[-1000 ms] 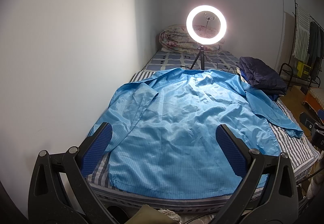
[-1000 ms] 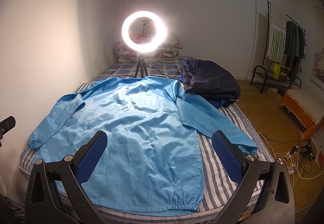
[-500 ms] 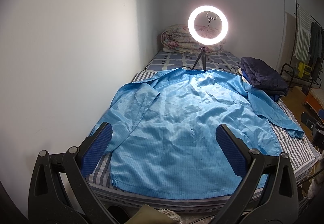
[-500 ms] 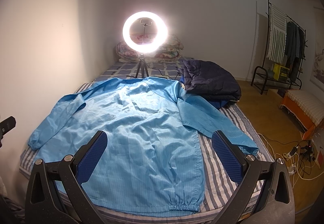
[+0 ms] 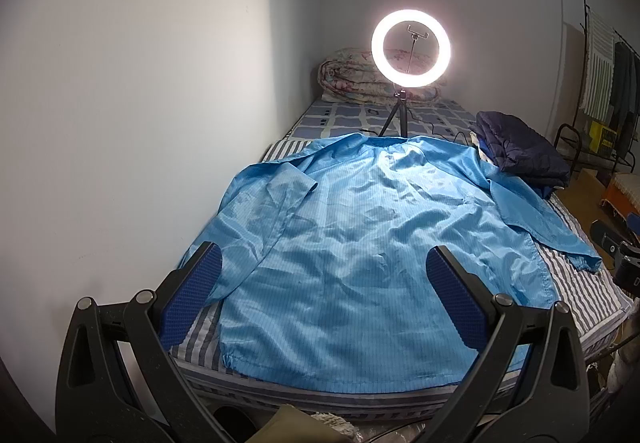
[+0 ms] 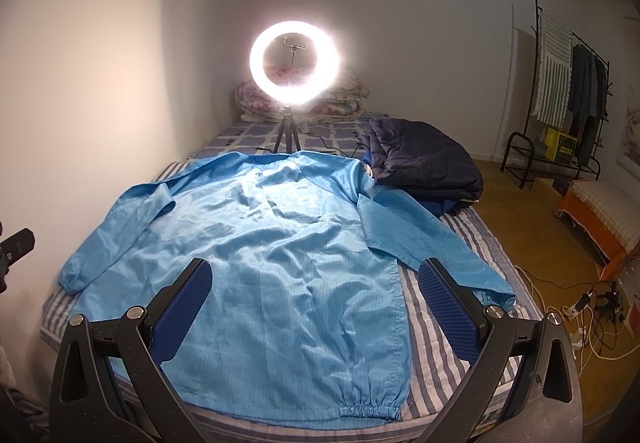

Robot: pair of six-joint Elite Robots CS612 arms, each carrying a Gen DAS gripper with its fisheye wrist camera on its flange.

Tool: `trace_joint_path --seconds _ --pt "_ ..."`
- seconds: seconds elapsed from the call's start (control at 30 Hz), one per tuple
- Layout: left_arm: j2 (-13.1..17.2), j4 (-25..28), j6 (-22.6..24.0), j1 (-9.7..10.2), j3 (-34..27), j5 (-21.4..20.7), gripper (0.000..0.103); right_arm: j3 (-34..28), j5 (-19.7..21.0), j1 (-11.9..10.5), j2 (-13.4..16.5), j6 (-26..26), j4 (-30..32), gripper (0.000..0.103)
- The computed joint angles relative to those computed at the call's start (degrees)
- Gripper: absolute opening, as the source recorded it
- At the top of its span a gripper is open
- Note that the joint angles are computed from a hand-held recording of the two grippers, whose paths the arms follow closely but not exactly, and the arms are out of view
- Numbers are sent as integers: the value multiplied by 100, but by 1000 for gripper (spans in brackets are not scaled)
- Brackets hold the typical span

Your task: Fold large clothes

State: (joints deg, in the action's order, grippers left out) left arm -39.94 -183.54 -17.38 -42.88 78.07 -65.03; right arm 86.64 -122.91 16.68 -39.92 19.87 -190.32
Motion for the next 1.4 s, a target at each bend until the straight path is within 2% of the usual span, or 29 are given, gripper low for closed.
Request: trace_joint_path --seconds 0.57,0.73,0.9,1.13,1.23,1.4 --pt "0 1 -13 -3 2 -1 103 -117 143 1 48 -28 100 102" --pt "45 -198 23 30 95 109 103 -201 212 8 74 -119 243 102" --pt "17 -148 -120 52 167 139 103 -338 378 -20 87 -177 502 102" --pt "-164 -51 -353 119 490 -99 103 -748 1531 -258 122 -236 1207 102" --pt "-238 -155 -441 153 678 -220 103 -962 1898 -289 246 -411 1150 102" --pt "-329 -438 -695 258 1012 -600 101 -1618 2897 -340 570 -733 1512 102"
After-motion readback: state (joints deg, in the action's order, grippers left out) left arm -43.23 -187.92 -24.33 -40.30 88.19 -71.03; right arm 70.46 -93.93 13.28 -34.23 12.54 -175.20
